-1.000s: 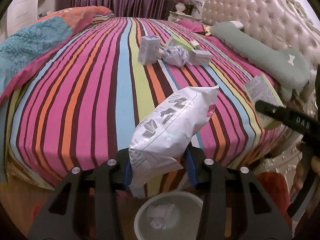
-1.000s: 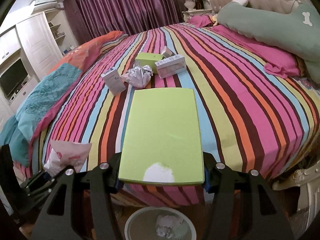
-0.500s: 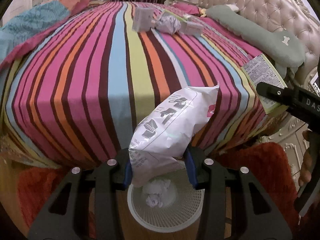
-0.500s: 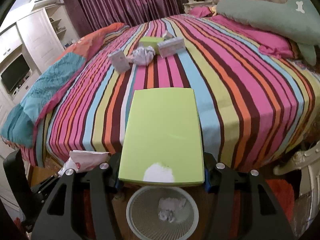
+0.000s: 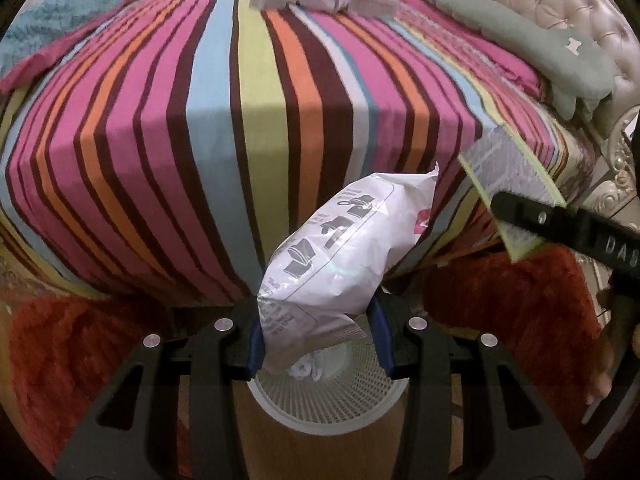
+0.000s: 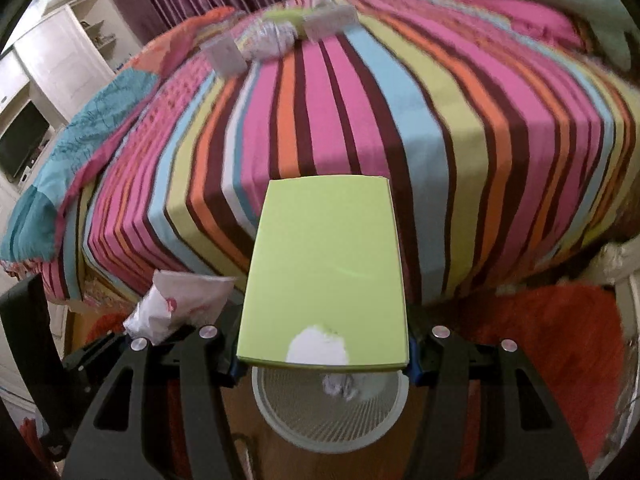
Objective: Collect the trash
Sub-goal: 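Carry the white bag and green box over the wastebasket with both tools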
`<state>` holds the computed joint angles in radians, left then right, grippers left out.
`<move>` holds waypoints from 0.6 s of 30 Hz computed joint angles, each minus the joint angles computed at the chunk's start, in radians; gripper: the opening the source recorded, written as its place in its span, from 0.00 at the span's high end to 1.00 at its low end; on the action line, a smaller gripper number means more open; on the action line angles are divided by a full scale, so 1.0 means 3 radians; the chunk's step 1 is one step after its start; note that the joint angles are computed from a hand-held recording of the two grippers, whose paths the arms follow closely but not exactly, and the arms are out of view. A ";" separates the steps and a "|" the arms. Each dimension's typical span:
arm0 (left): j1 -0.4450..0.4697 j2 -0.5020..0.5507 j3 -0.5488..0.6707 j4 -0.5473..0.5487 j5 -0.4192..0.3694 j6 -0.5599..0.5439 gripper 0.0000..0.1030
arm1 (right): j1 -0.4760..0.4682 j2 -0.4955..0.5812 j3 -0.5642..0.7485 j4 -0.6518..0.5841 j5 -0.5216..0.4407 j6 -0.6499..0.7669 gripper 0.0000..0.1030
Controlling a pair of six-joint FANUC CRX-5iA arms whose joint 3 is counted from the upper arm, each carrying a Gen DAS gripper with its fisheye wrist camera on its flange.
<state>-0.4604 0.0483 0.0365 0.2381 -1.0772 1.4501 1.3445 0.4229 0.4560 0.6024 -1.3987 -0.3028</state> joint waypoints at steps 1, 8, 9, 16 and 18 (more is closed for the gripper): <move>-0.0003 0.0023 0.0014 -0.0004 -0.0041 0.0008 0.59 | -0.0007 -0.0007 -0.0018 -0.0074 0.0041 -0.0006 0.47; -0.0036 0.0178 0.0059 0.0012 -0.0282 0.0011 0.59 | -0.0084 0.0075 0.0098 -0.0559 0.0111 0.0129 0.47; -0.0035 0.0209 0.0076 0.0010 -0.0320 0.0014 0.59 | -0.0100 0.0085 0.0115 -0.0628 0.0113 0.0137 0.47; -0.0062 0.0429 0.0185 -0.0015 -0.0602 0.0145 0.59 | -0.0167 0.0015 0.0013 -0.0910 0.0234 0.0073 0.47; -0.0056 0.0494 0.0218 -0.0008 -0.0684 0.0185 0.59 | -0.0191 -0.0011 -0.0039 -0.0996 0.0330 0.0043 0.47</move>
